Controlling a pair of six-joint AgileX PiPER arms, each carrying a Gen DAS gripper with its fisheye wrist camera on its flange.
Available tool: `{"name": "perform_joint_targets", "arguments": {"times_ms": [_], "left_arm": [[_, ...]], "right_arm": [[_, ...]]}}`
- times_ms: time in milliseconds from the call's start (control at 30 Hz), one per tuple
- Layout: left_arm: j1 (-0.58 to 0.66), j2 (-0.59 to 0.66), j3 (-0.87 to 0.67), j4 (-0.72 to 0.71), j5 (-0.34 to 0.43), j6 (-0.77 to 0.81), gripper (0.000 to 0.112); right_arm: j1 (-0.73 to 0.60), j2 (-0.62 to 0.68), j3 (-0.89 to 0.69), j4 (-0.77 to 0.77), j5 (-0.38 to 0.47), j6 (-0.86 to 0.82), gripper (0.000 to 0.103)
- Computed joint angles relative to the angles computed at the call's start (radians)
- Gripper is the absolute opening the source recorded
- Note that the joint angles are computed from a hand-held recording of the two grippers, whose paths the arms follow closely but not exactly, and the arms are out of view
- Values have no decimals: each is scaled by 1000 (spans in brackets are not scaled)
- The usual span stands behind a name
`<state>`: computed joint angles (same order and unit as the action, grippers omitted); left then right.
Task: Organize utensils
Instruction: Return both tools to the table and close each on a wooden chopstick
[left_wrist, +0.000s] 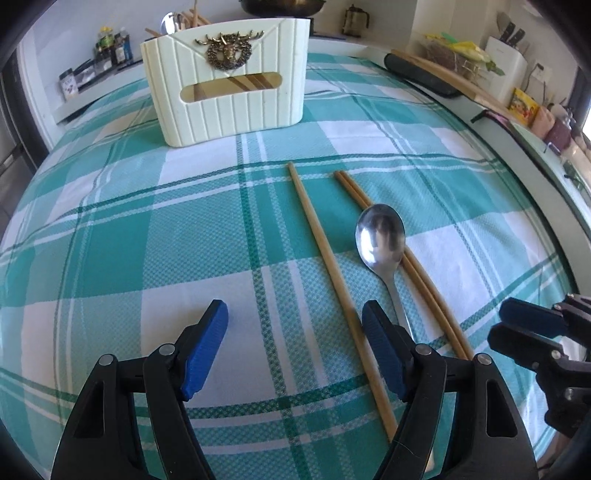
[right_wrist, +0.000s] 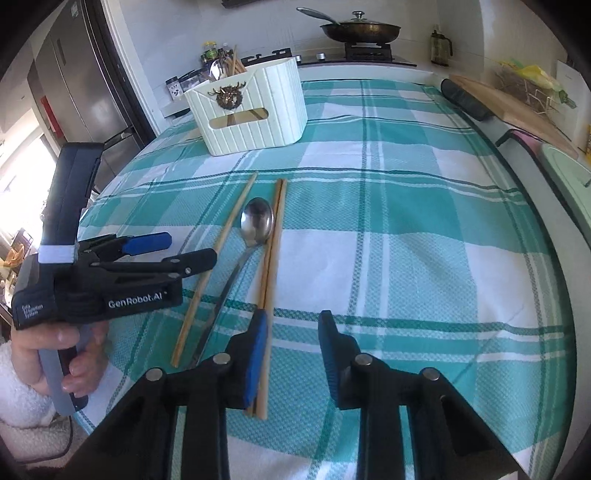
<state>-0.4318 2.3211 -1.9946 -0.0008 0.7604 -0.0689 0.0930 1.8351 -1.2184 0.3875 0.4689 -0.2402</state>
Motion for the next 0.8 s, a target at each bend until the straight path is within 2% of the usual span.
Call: {"name": "perform_joint_targets", "arguments": {"times_ms": [133,300,333,400,533,800], "left_arm": [[-18,-15,39,53,-41,-5,60],[-9,-27,51,29,-49,30,28],[-4,-28,53,19,-48,36,25],[7,-32,57,-4,-44,52,14],[23,-51,86,-16,-49,73,10],[126,-183,312,-43,-125,188,6]], "right_arm": [[19,97,-128,-34,87,18,14],[22,167,-220,-47,152,49,10],[18,178,-239,-56,167,66,6],[16,195,-269,-65,193,75,6],[36,205,-299,-145,214,128,6],[32,93,-119,-409,98,452,6]]}}
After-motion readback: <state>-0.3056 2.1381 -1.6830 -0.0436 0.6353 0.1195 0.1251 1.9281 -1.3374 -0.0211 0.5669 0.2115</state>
